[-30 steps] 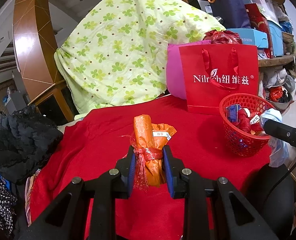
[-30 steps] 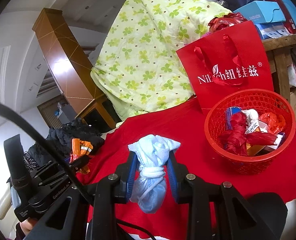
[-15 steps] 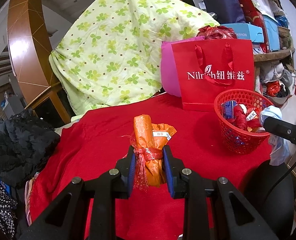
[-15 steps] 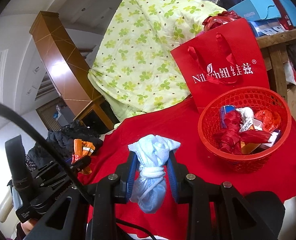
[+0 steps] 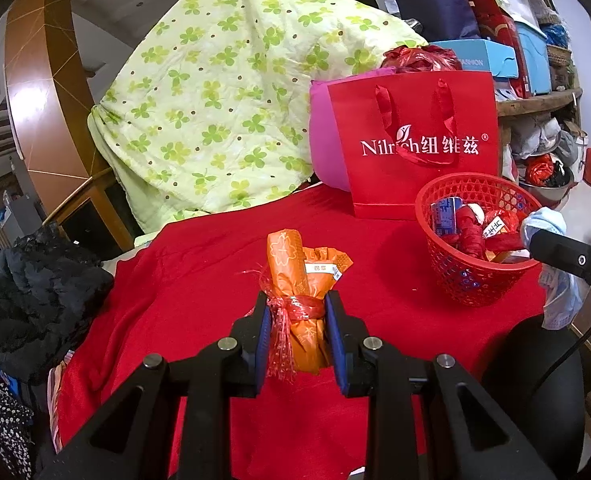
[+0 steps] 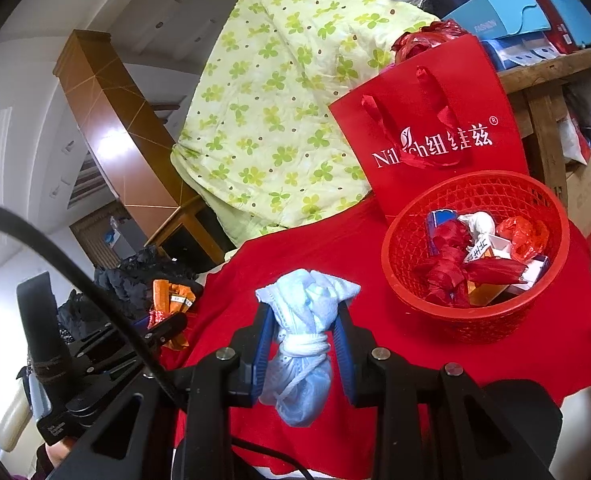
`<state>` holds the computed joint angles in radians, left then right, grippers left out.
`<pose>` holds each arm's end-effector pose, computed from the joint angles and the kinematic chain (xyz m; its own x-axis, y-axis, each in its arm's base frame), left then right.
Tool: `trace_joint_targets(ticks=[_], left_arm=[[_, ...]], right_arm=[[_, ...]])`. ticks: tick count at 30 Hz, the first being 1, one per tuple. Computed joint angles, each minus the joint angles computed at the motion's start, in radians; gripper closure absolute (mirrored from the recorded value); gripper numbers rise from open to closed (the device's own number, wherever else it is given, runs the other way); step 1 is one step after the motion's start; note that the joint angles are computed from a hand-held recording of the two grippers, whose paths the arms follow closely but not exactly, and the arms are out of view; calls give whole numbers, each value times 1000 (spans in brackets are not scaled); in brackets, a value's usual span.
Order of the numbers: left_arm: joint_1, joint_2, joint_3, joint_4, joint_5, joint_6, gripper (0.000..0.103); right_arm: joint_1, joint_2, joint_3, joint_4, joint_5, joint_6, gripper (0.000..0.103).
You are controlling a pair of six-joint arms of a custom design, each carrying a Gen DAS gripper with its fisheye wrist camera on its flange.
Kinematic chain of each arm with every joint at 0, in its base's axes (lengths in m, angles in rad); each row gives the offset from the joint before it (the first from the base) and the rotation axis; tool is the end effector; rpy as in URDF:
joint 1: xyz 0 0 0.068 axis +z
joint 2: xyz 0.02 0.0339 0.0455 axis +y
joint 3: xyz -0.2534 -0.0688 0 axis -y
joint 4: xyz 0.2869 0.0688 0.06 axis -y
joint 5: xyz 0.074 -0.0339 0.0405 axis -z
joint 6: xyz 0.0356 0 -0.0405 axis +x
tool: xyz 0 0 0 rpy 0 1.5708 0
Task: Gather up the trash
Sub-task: 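Carry both held candy wrappers slowly toward the red basket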
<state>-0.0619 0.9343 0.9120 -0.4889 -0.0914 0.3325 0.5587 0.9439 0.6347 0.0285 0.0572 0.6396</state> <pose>0.2527 -0.0124 0.3173 -0.4674 0.3546 -0.8098 0.1425 0.9343 0.3269 0.2285 0.1404 0.2582 -0.4766 0.4048 -0.7804 -0.2470 0.7902 0.5608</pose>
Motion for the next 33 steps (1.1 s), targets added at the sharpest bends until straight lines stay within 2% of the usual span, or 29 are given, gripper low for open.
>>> trace_joint_targets(ticks=[33], left_arm=[[-213,107,21,20,-151,-49,75]], right_arm=[[-158,-121,-126,29,-124,47,71]])
